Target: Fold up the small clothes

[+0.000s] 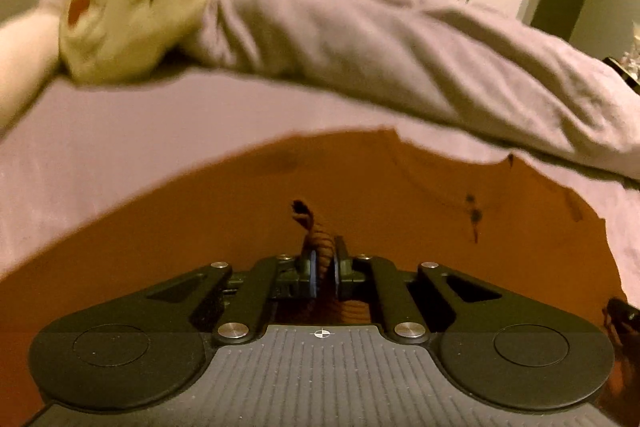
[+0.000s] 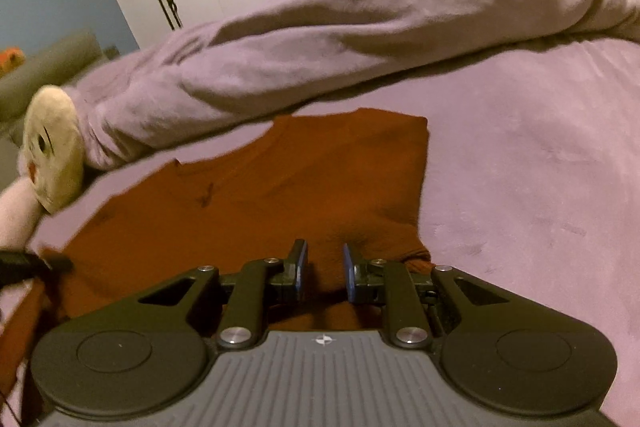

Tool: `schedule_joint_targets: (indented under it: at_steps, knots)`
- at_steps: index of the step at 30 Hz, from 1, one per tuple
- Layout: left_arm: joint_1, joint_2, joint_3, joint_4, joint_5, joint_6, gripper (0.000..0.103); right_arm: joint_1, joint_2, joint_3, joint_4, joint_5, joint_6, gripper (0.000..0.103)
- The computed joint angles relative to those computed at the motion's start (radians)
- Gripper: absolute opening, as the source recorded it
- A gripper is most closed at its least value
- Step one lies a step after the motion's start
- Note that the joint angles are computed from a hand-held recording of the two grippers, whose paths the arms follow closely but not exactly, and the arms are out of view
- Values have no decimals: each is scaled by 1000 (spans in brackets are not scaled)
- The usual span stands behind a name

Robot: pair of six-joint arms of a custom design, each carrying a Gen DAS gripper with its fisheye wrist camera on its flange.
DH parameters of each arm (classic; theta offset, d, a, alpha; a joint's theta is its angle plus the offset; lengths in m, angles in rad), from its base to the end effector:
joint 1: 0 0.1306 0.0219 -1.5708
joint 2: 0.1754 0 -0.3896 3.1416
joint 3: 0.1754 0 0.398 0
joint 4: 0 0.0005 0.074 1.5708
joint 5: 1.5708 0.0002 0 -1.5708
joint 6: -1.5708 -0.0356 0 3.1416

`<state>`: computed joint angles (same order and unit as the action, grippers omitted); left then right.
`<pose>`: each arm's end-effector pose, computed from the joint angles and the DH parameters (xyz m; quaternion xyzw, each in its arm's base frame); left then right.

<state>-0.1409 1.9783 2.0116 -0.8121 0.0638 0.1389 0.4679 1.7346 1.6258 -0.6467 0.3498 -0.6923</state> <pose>0.7045 -0.1027 0.3920 0.0132 0.9221 -0.0829 0.3777 0.5638 0.2707 0.3810 0.1698 0.8906 0.0804 0.4141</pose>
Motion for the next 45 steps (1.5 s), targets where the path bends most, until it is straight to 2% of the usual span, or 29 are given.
schedule_joint_targets:
  at_steps: [4, 6, 8, 10, 12, 13, 15, 16, 17, 19, 21, 23, 25, 27, 29, 32, 35, 40, 42, 43, 44, 45]
  knots:
    - [-6, 28, 27, 3, -42, -9, 10, 2, 18, 16, -41, 13, 28, 16]
    - [-8, 49, 36, -25, -85, -10, 11, 6, 23, 18, -57, 24, 46, 15]
    - [-5, 73, 56, -86, -113, 3, 16, 10, 25, 17, -62, 31, 77, 15]
    - [7, 47, 13, -78, -95, 34, 23, 13, 32, 32, -88, 30, 109, 15]
    - [22, -1, -50, -36, -75, 68, 49, 15, 35, 43, -109, 24, 152, 16]
    - [33, -35, -97, -4, -44, 91, 54, 16, 35, 45, -114, 23, 166, 17]
    - [55, -97, -177, 33, -3, 140, 80, 16, 36, 53, -131, 13, 173, 17]
    - [65, -134, -227, 56, 2, 165, 86, 17, 33, 56, -144, 11, 169, 20]
    - [78, -165, -264, 62, -2, 183, 97, 20, 30, 57, -153, 9, 164, 29]
    - [104, -217, -331, 74, -23, 207, 97, 30, 12, 43, -154, 2, 157, 44]
    - [141, -276, -405, 78, -65, 245, 97, 50, -20, -3, -117, 6, 163, 50]
    - [184, -325, -466, 73, -103, 324, 97, 64, -33, -21, -123, 8, 164, 54]
    - [234, -360, -517, 70, -79, 410, 94, 77, -45, -42, -126, 10, 149, 57]
    - [280, -388, -564, 65, -47, 494, 81, 89, -53, -56, -119, 20, 134, 62]
    - [309, -413, -607, 68, -44, 556, 78, 95, -53, -54, -122, 21, 118, 67]
    - [345, -439, -662, 100, -41, 646, 78, 104, -53, -51, -123, 17, 110, 68]
    - [383, -449, -708, 176, -1, 728, 72, 108, -52, -48, -124, 11, 119, 69]
    - [414, -455, -742, 282, 13, 861, 70, 106, -57, -54, -122, 4, 95, 69]
    - [427, -457, -754, 300, 11, 905, 51, 106, -60, -57, -120, 3, 86, 69]
    - [432, -456, -755, 302, 7, 915, 45, 106, -60, -58, -118, 4, 86, 69]
    - [437, -449, -751, 306, 1, 924, 33, 107, -59, -59, -117, 5, 86, 69]
    - [441, -448, -750, 306, 1, 927, 27, 107, -60, -60, -116, 5, 88, 69]
